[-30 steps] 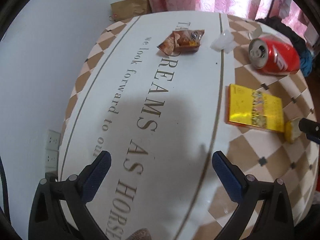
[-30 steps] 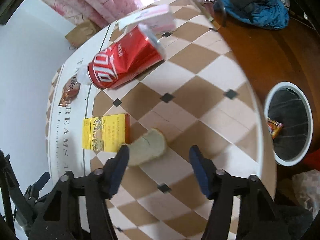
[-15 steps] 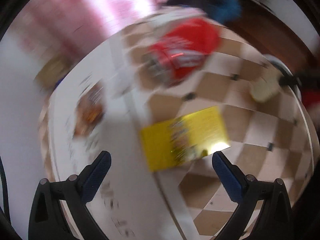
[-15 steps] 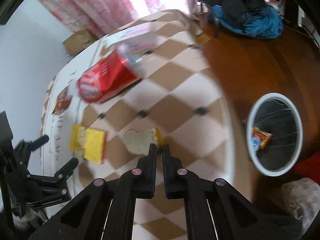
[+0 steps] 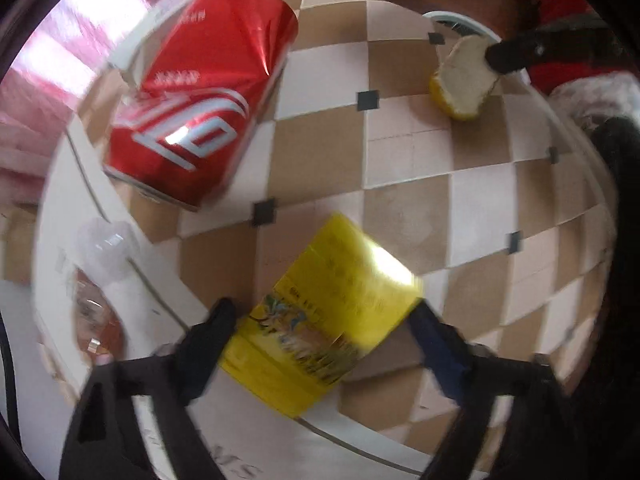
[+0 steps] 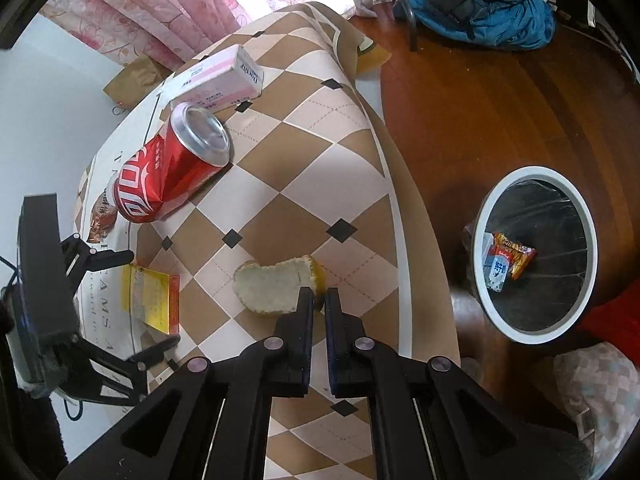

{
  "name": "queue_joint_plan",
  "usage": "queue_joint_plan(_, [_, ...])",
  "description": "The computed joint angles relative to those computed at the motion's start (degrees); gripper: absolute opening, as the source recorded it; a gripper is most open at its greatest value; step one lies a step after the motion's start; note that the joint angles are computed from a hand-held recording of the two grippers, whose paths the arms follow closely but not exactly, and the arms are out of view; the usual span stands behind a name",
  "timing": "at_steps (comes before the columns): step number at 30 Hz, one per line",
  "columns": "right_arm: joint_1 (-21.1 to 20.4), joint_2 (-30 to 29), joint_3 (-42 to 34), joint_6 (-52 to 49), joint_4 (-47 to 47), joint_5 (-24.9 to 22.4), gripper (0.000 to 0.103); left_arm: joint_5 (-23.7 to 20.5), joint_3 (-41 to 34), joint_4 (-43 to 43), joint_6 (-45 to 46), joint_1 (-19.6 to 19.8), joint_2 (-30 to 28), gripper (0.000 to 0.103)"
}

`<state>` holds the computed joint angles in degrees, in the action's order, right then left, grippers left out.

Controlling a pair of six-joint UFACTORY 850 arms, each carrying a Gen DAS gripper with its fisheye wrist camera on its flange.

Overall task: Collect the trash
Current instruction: 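Grasp the yellow cigarette pack with the left tool while the right tool grasps the bread crust, then carry the pack and crust over the bin and open both tools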

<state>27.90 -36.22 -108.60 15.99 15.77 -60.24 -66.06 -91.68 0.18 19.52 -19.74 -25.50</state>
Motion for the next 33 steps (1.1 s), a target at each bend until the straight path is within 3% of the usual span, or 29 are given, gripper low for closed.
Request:
queue_joint_plan(11, [0.72, 1.06, 2.96, -0.41, 1.38, 1.35, 0.006, 2.11, 2.84, 0.07, -19.55, 0.97, 1.61, 0.073])
queue_joint_plan(21, [0.96, 2.19, 4.94, -0.43, 2.35, 2.52, 0.006, 4.46, 6.78, -0.37, -14.26, -0.63, 3.66, 0.075])
queue_joint_plan(23, [1.07, 2.28, 5.01, -0.57, 2.39, 2.65, 0.006, 5.76, 8.40, -0.46, -14.06, -0.36, 4.81, 0.065])
queue_joint_plan(25, [1.32, 2.66, 5.45, -0.49, 2.08, 3.16, 0.006, 7.17, 9.84, 0.20, -15.25, -0.53, 6.15, 0.064])
queue_joint_plan(30, [2.25, 4.87, 7.90, 0.59, -0.20, 5.50, 0.006, 10.12, 13.49, 6.32, -26.53, -1.56, 9.58, 0.063])
queue_joint_plan(33, [2.80, 6.62, 9.67, 1.54, -2.52, 6.96, 0.006, 10.70, 16.62, 10.15, -38.68, -3.17, 13.21, 0.063])
